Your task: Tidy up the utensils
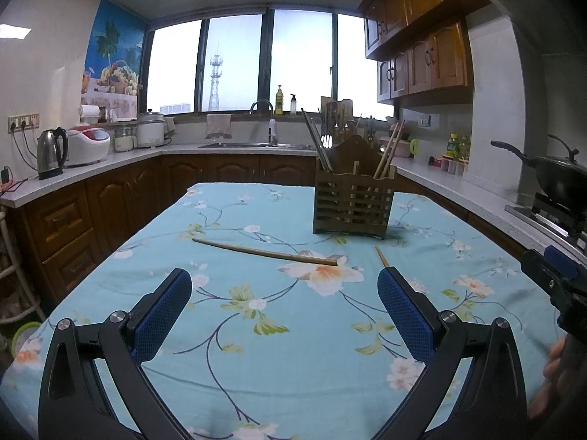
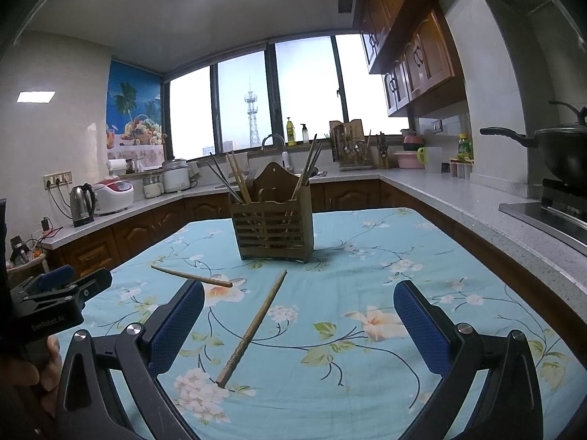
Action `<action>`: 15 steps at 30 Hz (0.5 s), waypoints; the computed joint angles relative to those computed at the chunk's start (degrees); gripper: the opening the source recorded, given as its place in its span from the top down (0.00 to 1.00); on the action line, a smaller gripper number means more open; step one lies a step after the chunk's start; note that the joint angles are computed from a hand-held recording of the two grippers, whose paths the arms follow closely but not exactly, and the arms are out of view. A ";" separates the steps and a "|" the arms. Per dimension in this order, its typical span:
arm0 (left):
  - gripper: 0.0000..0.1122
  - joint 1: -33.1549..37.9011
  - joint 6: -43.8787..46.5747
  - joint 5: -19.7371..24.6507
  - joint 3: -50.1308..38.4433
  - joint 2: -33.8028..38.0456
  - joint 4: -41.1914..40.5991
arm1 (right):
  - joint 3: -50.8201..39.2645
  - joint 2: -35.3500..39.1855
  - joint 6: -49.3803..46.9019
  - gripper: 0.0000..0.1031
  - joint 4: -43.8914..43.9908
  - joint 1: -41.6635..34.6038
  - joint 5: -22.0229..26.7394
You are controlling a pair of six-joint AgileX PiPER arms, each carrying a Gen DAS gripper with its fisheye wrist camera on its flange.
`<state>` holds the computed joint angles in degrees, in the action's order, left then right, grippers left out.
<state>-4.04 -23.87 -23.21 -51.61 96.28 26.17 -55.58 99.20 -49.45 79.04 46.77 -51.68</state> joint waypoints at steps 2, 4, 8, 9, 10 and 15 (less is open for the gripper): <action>0.08 -0.24 1.74 -0.30 0.40 -0.20 -1.41 | -0.05 0.01 -0.18 0.00 0.27 0.19 -0.23; 0.08 -0.46 3.48 -0.68 0.76 -0.44 -2.76 | -0.06 -0.03 -0.24 0.00 0.36 0.21 -0.27; 0.08 -0.77 5.10 -1.08 1.10 -0.78 -4.18 | -0.26 -0.24 -0.51 0.00 0.66 0.33 -0.55; 0.08 -0.85 5.27 -0.92 1.11 -0.88 -4.42 | -0.28 -0.29 -0.55 0.00 0.70 0.35 -0.69; 0.08 -0.88 5.20 -0.90 1.05 -0.81 -4.35 | -0.40 -0.27 -0.66 0.00 0.86 0.45 -0.86; 0.08 -0.86 5.07 -0.31 0.72 -0.79 -4.00 | -0.34 -0.44 -0.65 0.00 0.84 0.41 -0.91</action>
